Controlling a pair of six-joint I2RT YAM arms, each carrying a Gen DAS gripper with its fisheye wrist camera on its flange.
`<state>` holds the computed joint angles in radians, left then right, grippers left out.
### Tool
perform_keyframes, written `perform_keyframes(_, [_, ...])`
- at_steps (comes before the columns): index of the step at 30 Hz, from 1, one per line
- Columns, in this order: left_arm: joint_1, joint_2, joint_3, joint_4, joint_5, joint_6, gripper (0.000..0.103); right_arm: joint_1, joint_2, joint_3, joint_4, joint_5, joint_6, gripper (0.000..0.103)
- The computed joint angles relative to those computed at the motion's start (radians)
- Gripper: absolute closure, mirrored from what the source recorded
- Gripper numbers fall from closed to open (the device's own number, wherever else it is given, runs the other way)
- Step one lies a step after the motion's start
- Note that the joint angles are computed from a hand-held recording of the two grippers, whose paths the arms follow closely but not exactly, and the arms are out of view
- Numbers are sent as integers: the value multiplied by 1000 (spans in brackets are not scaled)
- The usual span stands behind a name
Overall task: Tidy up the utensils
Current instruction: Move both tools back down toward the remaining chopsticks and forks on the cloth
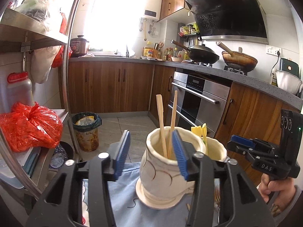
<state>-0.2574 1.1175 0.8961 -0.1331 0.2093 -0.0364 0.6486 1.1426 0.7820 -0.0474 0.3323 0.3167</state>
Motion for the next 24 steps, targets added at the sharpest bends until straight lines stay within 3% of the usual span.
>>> perform_keyframes(5, [10, -78, -54, -41, 15, -4, 44, 33, -73, -50, -42, 26, 32, 55])
perform_keyframes(16, [-16, -211, -190, -165, 34, 50, 44, 105, -156, -125, -176, 52, 142, 55])
perform_keyframes(24, [-111, -282, -273, -261, -14, 74, 44, 190, -130, -139, -277, 39, 236, 55])
